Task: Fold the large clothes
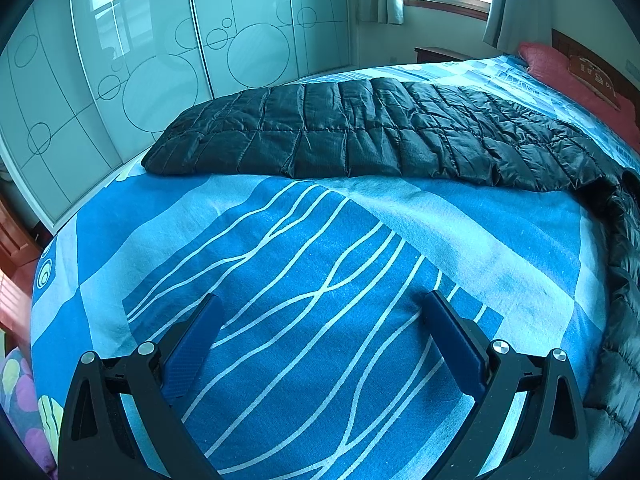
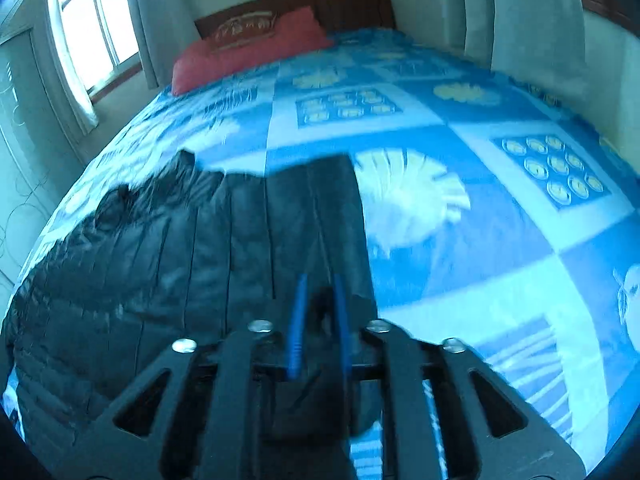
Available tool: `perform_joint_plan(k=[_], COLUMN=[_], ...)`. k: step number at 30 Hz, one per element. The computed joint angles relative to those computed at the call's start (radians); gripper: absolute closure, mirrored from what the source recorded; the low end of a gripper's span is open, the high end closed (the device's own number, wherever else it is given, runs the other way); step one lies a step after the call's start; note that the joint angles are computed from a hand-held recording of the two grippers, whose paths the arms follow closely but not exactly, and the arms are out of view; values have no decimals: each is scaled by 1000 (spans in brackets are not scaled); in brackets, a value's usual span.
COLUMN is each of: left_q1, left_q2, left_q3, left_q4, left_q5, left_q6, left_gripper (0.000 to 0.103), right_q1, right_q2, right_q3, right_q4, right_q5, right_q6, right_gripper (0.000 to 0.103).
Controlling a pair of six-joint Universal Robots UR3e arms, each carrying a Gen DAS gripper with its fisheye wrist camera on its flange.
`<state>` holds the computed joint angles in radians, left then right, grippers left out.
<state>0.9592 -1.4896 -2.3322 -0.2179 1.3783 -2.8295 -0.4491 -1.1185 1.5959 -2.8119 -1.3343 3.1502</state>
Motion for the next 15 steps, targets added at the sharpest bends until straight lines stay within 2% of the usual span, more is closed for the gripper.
perform_joint_plan(k=[2,3,4,6,8,9,12,14,15], left_q1=[2,1,0,3,2,0,2,1,0], left_q2=[2,3,4,3,0,3,3,3,2], left_q3=[-3,-3,-3,-4,-2,-4,-2,-2,-3], left_q4=[1,0,0,2,3,4,0,1,2], left_q5=[-1,0,0,-2,-2,1,-2,0,1], left_q6=[2,0,0,1,1,0,0,0,0], left_gripper=[4,4,4,4,4,4,4,4,4], right_q1=[18,17,9,17,33,42,73,91,96], right_q2=[100,146,168,154,139,146,243,325,347], right_q3=[-119,-184,-226,-255,-267,-283,-412,-506,-518], right_q4=[69,155,180,207,171,163,191,263,255], right_q5=[-27,-20,-12,-30,-42,-56,-103,-145,-155], right_q6=[12,17,19,37,40,41,49,39,28], right_gripper=[83,83,84,84,84,81,65,63,62])
